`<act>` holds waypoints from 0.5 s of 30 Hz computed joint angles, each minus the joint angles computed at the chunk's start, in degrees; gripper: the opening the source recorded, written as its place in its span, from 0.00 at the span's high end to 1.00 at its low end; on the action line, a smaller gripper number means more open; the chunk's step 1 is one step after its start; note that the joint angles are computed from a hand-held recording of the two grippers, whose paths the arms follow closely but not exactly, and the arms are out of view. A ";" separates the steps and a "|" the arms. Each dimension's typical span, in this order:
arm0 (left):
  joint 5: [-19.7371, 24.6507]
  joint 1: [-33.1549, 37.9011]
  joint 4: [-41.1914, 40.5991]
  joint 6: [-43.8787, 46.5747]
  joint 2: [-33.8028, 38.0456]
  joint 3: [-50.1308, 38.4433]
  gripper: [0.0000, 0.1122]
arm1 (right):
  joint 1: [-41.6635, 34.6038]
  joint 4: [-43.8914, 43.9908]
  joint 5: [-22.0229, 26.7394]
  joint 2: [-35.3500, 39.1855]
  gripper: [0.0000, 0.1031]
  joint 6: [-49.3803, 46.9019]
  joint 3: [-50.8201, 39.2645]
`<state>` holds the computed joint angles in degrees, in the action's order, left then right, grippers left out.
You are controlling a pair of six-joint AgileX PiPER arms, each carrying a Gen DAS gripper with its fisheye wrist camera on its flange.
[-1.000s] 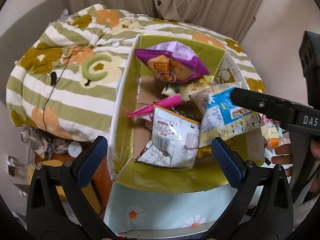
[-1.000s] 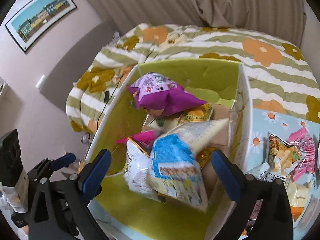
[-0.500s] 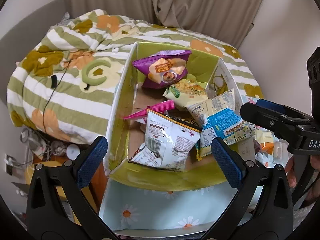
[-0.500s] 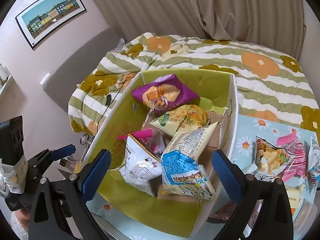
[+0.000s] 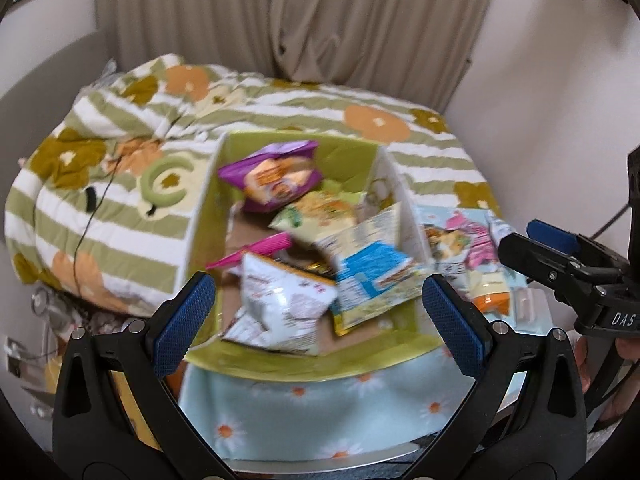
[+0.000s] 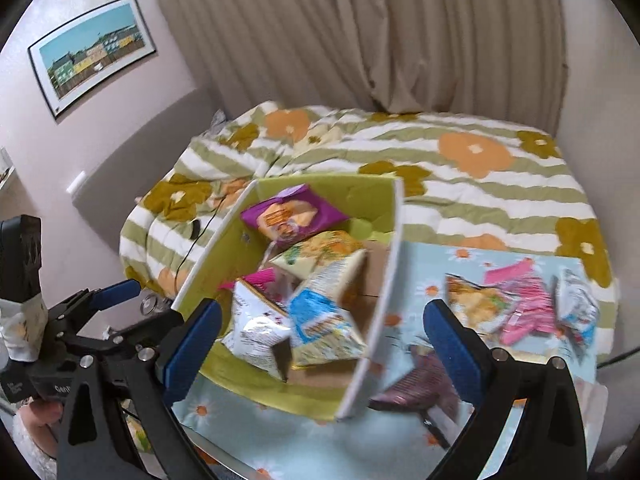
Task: Organize snacks
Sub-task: 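Move both tools back over the remaining snacks on the tray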
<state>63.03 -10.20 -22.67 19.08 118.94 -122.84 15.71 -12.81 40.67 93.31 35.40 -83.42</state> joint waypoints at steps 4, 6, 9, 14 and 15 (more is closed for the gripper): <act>-1.79 -3.15 -0.35 0.29 -3.03 3.33 0.09 | -0.25 -8.03 0.22 -7.81 0.03 7.88 7.34; -3.24 -5.46 0.27 -0.17 -4.54 5.34 0.09 | -1.41 -9.50 0.90 -11.22 0.03 9.33 10.21; -4.73 -9.50 1.91 -3.24 -5.52 6.74 0.09 | -4.82 -9.25 2.56 -15.82 0.03 8.42 13.90; -6.38 -17.45 5.88 -11.65 -5.76 7.93 0.09 | -15.51 -1.83 1.96 -24.51 0.03 -3.11 21.89; -6.64 -19.34 6.87 -13.48 -5.57 7.91 0.09 | -17.80 -0.04 2.06 -25.86 0.03 -5.92 23.07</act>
